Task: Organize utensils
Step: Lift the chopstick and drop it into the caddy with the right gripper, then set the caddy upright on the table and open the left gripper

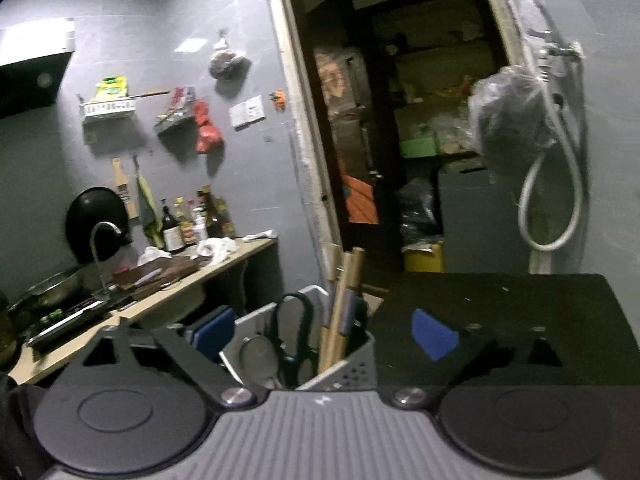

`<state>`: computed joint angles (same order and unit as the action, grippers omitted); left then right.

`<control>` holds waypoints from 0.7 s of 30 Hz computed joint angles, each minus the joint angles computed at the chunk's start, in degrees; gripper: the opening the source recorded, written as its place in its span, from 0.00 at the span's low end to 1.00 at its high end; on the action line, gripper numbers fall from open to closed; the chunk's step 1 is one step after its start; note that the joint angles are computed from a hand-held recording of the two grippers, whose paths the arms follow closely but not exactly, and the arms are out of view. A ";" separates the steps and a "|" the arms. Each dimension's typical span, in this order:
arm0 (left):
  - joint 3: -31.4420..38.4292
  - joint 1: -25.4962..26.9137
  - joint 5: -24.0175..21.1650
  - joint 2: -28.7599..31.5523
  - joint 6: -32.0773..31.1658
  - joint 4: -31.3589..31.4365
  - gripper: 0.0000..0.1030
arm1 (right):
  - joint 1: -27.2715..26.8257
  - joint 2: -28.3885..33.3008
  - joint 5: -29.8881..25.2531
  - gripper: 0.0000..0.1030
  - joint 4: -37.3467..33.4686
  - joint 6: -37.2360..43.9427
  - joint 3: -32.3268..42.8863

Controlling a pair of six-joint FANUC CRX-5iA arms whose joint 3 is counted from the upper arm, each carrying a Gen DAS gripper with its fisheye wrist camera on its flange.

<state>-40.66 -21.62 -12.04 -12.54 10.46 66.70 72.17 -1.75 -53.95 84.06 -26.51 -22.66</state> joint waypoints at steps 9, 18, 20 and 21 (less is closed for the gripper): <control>-1.61 0.75 0.66 -2.58 6.66 -5.51 0.89 | 3.47 -1.47 -5.81 1.00 -6.17 -1.32 -1.36; -1.31 7.19 -5.12 -9.94 30.83 -29.34 0.99 | 6.42 -2.24 -10.13 1.00 -11.82 -2.76 -2.32; -0.79 8.49 -7.30 -11.97 35.83 -34.37 0.99 | 7.09 -2.27 -10.92 1.00 -13.00 -3.88 -2.43; -0.75 8.96 -8.09 -12.86 37.44 -35.66 0.99 | 7.50 -2.22 -11.45 1.00 -13.70 -4.47 -2.48</control>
